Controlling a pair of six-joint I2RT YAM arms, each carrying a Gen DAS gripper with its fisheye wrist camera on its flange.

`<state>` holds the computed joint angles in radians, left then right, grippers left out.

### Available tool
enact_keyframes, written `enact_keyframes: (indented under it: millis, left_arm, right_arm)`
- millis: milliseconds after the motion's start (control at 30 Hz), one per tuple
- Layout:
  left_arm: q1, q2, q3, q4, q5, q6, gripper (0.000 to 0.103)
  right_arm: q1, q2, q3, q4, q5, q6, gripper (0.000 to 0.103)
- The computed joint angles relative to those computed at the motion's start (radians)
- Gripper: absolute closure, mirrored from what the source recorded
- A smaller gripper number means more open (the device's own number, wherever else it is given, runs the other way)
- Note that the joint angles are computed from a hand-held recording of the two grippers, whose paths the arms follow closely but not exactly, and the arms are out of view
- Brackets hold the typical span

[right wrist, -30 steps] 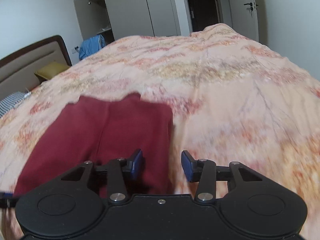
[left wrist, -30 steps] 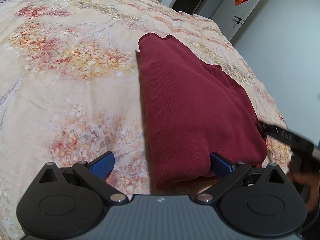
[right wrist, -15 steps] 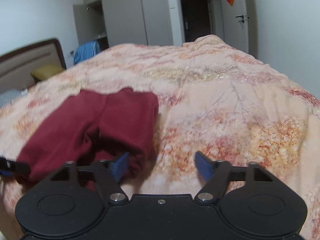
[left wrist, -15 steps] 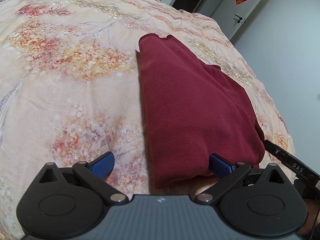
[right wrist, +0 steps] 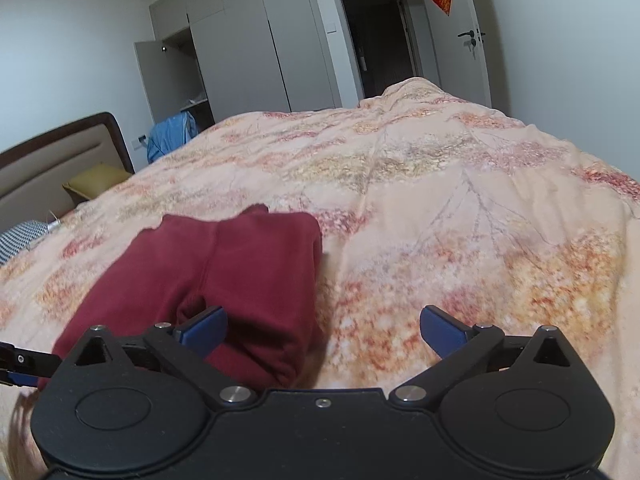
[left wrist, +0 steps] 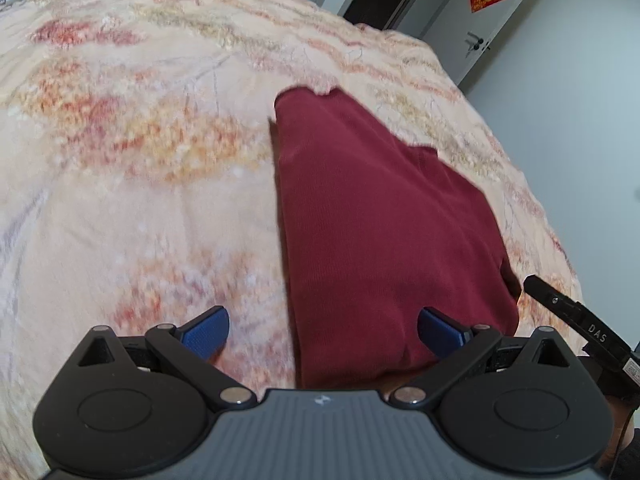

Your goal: Fold small clothes

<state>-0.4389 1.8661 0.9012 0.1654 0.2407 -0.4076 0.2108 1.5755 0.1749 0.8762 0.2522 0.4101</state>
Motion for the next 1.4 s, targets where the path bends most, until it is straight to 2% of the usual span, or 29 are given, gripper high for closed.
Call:
enact_keyframes:
  millis: [100, 233, 400, 567, 667, 733, 767, 833, 867, 900, 967, 1000, 1100, 1167, 1267, 1400]
  left_arm:
    - [0.019, 0.028, 0.033, 0.036, 0.002, 0.005, 0.000]
    - [0.050, 0.122, 0.145, 0.021, 0.020, 0.006, 0.000]
    - [0.079, 0.231, 0.260, 0.019, 0.122, 0.026, 0.000]
    - [0.096, 0.289, 0.320, 0.009, 0.224, 0.044, 0.000]
    - [0.092, 0.300, 0.340, -0.008, 0.237, 0.045, 0.002]
    - [0.090, 0.308, 0.356, -0.021, 0.254, 0.041, 0.010]
    - [0.090, 0.312, 0.363, -0.027, 0.267, 0.032, 0.018]
    - [0.082, 0.313, 0.372, -0.039, 0.250, 0.007, 0.023]
    - [0.078, 0.310, 0.375, -0.046, 0.234, 0.006, 0.031]
    - [0.075, 0.305, 0.373, -0.048, 0.221, 0.006, 0.042]
    - [0.075, 0.290, 0.362, -0.042, 0.209, -0.002, 0.054]
    - [0.077, 0.280, 0.353, -0.036, 0.208, -0.002, 0.062]
    - [0.087, 0.241, 0.331, -0.025, 0.206, 0.019, 0.070]
    - [0.095, 0.212, 0.319, -0.019, 0.206, 0.024, 0.071]
    - [0.104, 0.148, 0.299, -0.028, 0.155, 0.071, 0.071]
    - [0.154, 0.084, 0.290, -0.060, 0.116, 0.116, 0.071]
  right_arm:
    - [-0.050, 0.052, 0.052, 0.003, -0.074, -0.010, 0.001]
    - [-0.117, 0.147, 0.160, -0.016, -0.197, -0.023, 0.001]
    - [-0.170, 0.280, 0.316, -0.074, -0.314, -0.016, 0.019]
    - [-0.206, 0.373, 0.402, -0.080, -0.422, 0.040, 0.024]
    - [-0.198, 0.373, 0.402, -0.075, -0.418, 0.044, 0.035]
    - [-0.189, 0.357, 0.397, -0.084, -0.414, 0.043, 0.043]
    - [-0.182, 0.347, 0.394, -0.091, -0.407, 0.039, 0.050]
    - [-0.167, 0.325, 0.391, -0.105, -0.394, 0.028, 0.063]
    - [-0.160, 0.312, 0.388, -0.114, -0.391, 0.022, 0.073]
    - [-0.149, 0.296, 0.387, -0.125, -0.376, 0.014, 0.077]
    - [-0.118, 0.265, 0.386, -0.146, -0.324, -0.021, 0.086]
    - [-0.103, 0.251, 0.384, -0.150, -0.302, -0.036, 0.087]
    - [-0.066, 0.207, 0.382, -0.147, -0.264, -0.061, 0.088]
    - [-0.030, 0.181, 0.393, -0.154, -0.231, -0.084, 0.089]
    - [0.021, 0.169, 0.435, -0.170, -0.213, -0.098, 0.089]
    - [0.088, 0.214, 0.528, -0.176, -0.196, -0.099, 0.089]
